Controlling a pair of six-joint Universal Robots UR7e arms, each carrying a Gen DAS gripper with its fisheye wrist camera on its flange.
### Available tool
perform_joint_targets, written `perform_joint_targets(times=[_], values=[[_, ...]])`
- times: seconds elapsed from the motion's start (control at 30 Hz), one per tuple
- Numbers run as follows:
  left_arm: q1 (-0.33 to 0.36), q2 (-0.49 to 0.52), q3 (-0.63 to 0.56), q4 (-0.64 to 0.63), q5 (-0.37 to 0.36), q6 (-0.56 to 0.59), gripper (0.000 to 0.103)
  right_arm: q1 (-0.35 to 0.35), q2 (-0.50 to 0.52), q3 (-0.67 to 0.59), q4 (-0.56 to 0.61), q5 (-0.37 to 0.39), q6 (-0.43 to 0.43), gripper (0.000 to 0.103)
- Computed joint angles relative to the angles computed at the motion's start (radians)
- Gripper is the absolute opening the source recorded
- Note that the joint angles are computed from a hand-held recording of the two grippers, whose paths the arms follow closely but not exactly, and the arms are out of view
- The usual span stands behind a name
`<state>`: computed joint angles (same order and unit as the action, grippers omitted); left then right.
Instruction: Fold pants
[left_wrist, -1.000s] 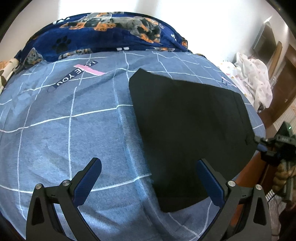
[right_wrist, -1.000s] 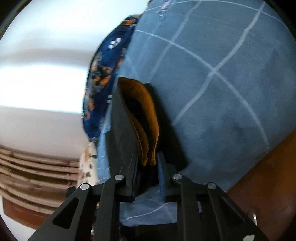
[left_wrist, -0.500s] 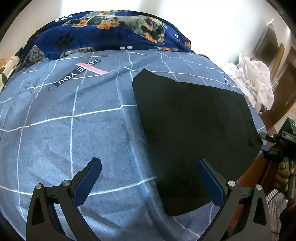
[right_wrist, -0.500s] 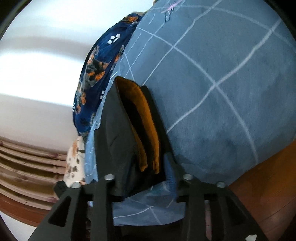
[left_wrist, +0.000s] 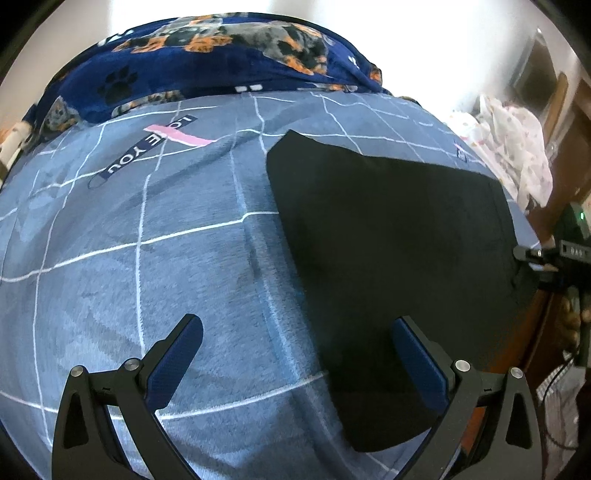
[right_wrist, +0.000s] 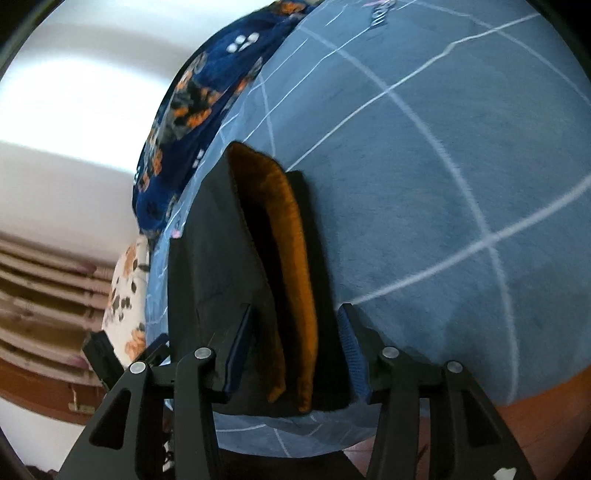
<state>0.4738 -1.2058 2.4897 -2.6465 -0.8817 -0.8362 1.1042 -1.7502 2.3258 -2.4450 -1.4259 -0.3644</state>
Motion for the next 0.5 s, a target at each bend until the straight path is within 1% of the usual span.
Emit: perform_joint_targets(times=[0.27,0.5], values=[[-0.003,0.048,-0.019,-0.010,-0.005,0.069,0.102,0.047,0.060,-0.060,0.060,-0.040,-0.025,0.050],[0.020,0.075,-0.037,-0.034,-0.020,0.103,0.102,0.086,0.082,-0.086,0.094,-0.093,-0.065,0.050]])
